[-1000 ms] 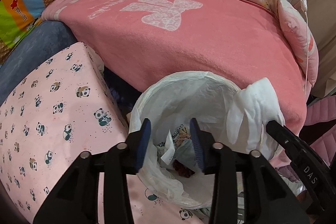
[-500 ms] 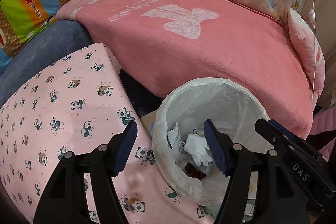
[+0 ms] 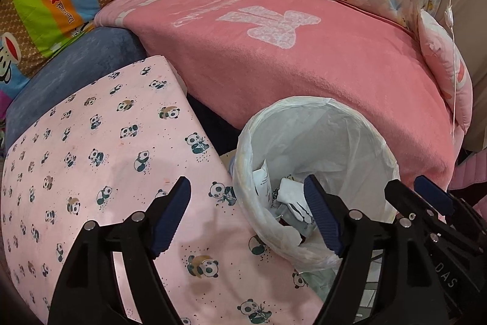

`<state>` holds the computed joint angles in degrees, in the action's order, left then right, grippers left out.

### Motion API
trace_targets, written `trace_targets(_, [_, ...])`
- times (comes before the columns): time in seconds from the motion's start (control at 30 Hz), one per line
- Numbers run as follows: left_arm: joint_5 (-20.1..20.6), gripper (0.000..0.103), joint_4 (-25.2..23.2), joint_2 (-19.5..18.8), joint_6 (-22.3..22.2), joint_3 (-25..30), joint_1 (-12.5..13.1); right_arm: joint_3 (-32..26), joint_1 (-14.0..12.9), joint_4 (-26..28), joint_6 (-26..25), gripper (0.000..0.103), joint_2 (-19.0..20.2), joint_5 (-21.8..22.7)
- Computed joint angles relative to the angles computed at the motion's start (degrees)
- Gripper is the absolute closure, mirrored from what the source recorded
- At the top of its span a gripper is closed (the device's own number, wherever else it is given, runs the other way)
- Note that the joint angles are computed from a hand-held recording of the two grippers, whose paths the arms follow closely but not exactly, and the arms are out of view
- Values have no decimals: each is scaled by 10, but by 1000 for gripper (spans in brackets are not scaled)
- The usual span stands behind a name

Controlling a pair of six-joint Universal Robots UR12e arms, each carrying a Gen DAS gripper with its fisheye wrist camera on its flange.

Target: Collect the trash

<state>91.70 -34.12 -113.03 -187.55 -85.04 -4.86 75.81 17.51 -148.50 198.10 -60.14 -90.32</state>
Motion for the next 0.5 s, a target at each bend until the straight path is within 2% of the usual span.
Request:
trace_targets(0.07, [5, 22, 5, 6, -1, -9, 0, 5, 2, -1, -1, 41, -3, -8])
trace_targets(0.17, [13, 21, 7, 14, -5, -22, 0, 16, 8, 6, 5, 35, -14, -32])
trace_targets(0.27, [32, 16, 6, 20, -11, -32, -2, 23, 11, 17, 8, 28, -22, -46])
trace_targets(0.37, [46, 15, 11, 25, -18, -43, -4, 23, 17, 35, 3, 20, -27, -77])
trace_targets(0.5, [52, 15, -2, 28, -33, -50, -3, 24, 21, 46, -7, 17, -29, -92])
